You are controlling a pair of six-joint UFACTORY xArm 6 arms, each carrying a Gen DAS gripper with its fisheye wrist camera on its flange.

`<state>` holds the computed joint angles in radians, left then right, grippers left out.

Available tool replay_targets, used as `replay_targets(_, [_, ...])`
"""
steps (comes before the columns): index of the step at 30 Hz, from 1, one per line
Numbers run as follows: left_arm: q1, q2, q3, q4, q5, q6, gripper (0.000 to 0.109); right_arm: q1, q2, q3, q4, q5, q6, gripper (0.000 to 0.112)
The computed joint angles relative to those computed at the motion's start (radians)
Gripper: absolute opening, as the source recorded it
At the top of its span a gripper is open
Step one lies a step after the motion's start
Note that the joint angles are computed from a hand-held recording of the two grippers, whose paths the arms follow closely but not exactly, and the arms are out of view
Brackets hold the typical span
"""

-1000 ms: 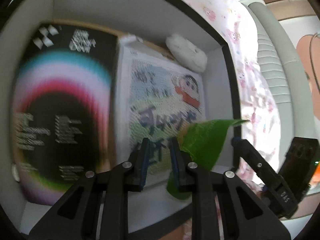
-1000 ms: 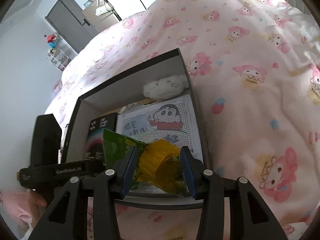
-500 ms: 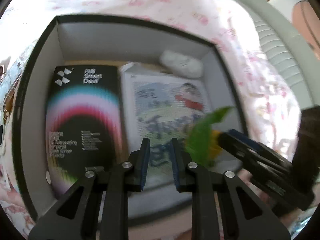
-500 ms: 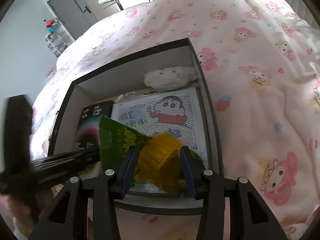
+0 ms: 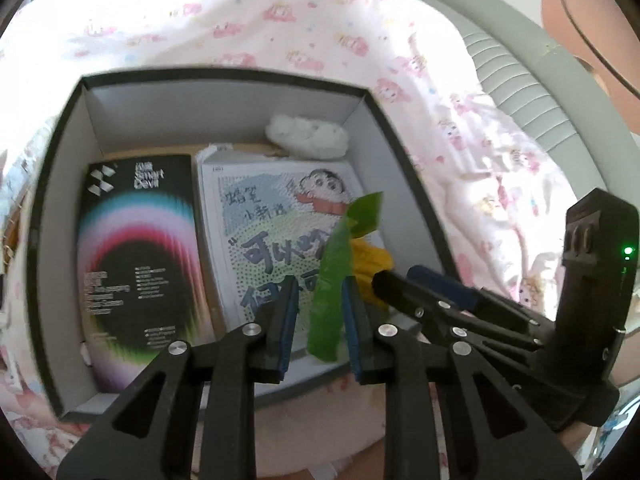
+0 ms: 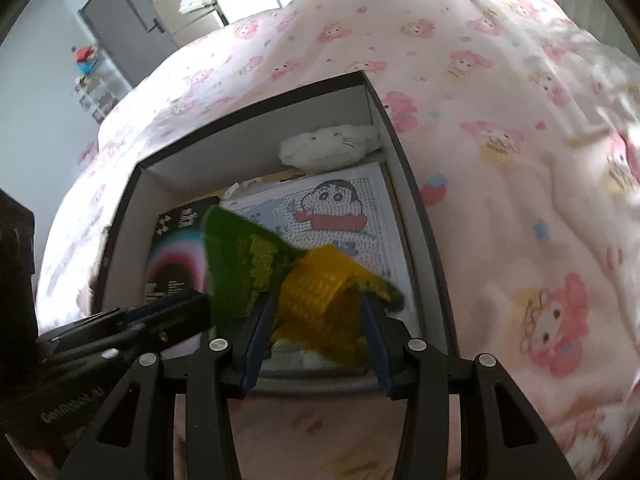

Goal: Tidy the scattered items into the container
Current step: 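Open both grippers to release the corn toy inside the box, then withdraw both grippers from the box and move toward the scattered pile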

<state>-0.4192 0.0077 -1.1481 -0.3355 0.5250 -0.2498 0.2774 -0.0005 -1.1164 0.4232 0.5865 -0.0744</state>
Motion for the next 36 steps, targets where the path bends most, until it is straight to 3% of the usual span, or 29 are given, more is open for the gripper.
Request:
replay_targets(2, [-0.004, -0.054, 0.023, -0.014, 0.011, 0.023, 0.025, 0.007, -0.037, 0.022, 0.03, 0.001, -0.008, 0.045])
replay_targets(5, [-0.006, -0.097, 0.032, -0.031, 0.05, 0.052, 0.031, 0.031, -0.108, 0.059, -0.086, -0.019, 0.066, 0.045])
replay_targets(8, [-0.007, -0.157, 0.06, -0.076, 0.062, 0.081, 0.032, 0.05, -0.18, 0.099, -0.119, -0.035, 0.087, 0.045])
replay_targets(19, [0.005, -0.448, 0.24, 0.036, 0.071, -0.034, 0.034, 0.169, -0.308, 0.128, -0.167, -0.018, 0.133, 0.045])
replay_targets(28, [0.137, -0.7, 0.398, 0.14, 0.162, -0.134, 0.034, 0.316, -0.212, 0.018, -0.131, 0.005, 0.096, 0.045])
replay_targets(36, [0.329, -0.895, 0.52, 0.111, 0.261, -0.11, 0.034, 0.436, -0.05, -0.143, -0.071, 0.052, 0.03, 0.045])
